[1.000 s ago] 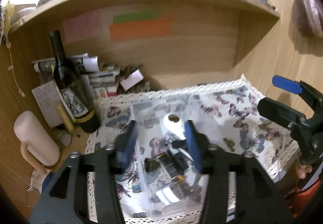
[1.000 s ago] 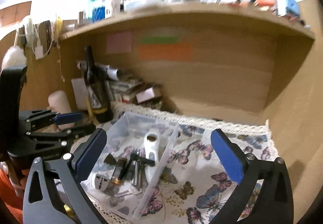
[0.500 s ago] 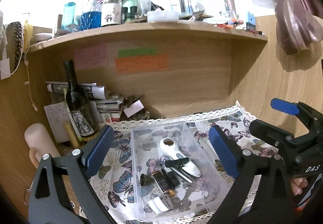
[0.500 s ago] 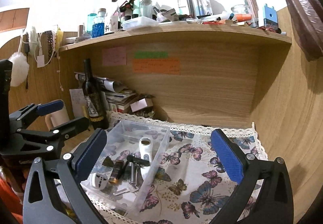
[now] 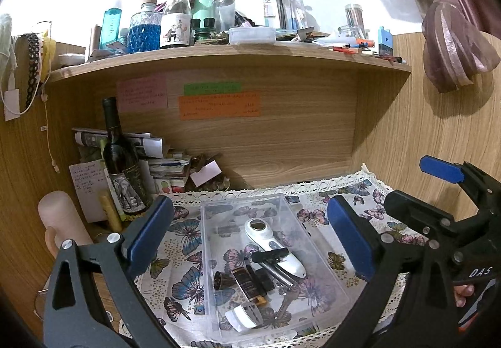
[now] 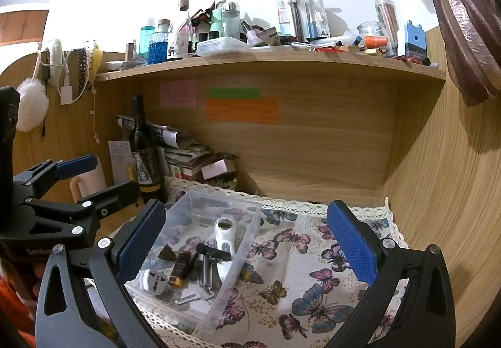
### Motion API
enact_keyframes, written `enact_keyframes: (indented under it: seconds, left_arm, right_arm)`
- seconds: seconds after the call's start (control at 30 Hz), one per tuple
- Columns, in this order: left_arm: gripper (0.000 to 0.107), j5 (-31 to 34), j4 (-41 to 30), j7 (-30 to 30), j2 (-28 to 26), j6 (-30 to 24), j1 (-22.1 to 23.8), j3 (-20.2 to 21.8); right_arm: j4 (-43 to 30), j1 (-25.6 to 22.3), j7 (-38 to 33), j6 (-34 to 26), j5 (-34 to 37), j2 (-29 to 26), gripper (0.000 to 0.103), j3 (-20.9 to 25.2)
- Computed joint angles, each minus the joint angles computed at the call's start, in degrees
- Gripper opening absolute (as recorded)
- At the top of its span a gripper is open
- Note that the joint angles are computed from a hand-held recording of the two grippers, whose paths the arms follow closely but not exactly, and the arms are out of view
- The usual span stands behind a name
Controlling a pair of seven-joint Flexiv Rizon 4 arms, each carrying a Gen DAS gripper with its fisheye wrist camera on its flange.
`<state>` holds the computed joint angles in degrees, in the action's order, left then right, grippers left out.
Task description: Organize rigid objects
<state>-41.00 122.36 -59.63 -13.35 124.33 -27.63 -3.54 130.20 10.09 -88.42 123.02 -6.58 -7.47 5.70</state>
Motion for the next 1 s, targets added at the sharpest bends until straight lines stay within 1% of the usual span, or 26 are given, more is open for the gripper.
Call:
enact_keyframes:
  seconds: [0.07,0.33,0.53,0.83,1.0]
  left_arm:
    - [0.1,0.03,0.02,-0.04,-0.02,0.13,-0.04,-0.01]
    - [0.101,0.33,0.06,-0.26,-0.05,0.31,0.04,-0.1]
    - [0.101,0.41,0.08,-0.06,0.12,0.04,0.04,0.0]
    - [0.101,0.93,0.15,-0.54,0.37,-0.54,0.31,-0.07]
    - [0.101,1.69,0.11,-0.62,0.5,-0.94,0.5,0.0]
  right_arm:
    - [-0.01,0.41,-0.63,-0.14,0.84,0.15,0.103,-0.1]
    - [0.08,-0.08,0.01,0.06,0.07,0.09,0.103,0.08]
    - [-0.1,1.15,-1.61,-0.43,2.41,0.36,0.103,-0.14]
    - [-0.16,1.25,-2.01,-0.94,2.8,0.65,0.103,-0.01]
    - [0.01,0.31,-0.8,-0.48,1.07,0.44,0.103,0.22]
